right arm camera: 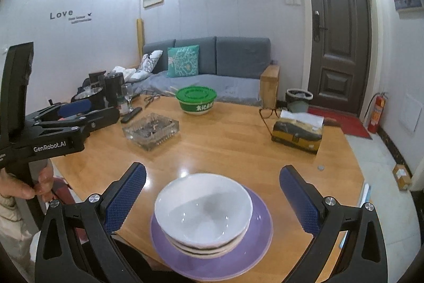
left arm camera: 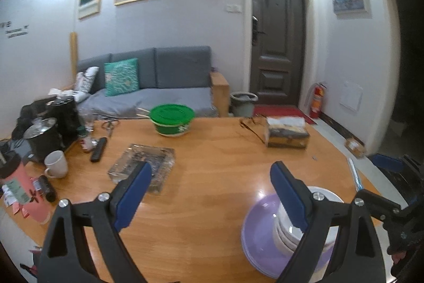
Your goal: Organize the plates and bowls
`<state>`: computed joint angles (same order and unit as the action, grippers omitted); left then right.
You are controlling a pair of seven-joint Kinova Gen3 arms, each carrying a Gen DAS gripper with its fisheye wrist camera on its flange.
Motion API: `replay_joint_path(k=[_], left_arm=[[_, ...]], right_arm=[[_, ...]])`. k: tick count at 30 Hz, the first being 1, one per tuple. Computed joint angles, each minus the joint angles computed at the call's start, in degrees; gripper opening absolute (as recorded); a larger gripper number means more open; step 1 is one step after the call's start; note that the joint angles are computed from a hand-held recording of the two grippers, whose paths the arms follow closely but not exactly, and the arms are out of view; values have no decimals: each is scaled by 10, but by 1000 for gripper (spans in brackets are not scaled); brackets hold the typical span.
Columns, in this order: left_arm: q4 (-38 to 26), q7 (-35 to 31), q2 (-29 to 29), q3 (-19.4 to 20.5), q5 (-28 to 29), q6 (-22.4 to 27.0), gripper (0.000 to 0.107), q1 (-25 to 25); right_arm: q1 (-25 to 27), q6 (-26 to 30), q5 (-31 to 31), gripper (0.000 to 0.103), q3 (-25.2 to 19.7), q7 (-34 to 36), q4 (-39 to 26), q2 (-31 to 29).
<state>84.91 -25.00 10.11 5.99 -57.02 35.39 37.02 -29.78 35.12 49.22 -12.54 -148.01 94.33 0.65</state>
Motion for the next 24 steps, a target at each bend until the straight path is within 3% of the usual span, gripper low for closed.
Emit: replay_joint_path(k=[8,24], left_arm=[[21,50,-17,4,-40,2,89,-6],[30,74,-23,22,-70,2,97,-15]], right_arm=[[-6,-13,58,100,-6,-46,7,-4],[0,-25,76,100,-8,-68,12,-9]])
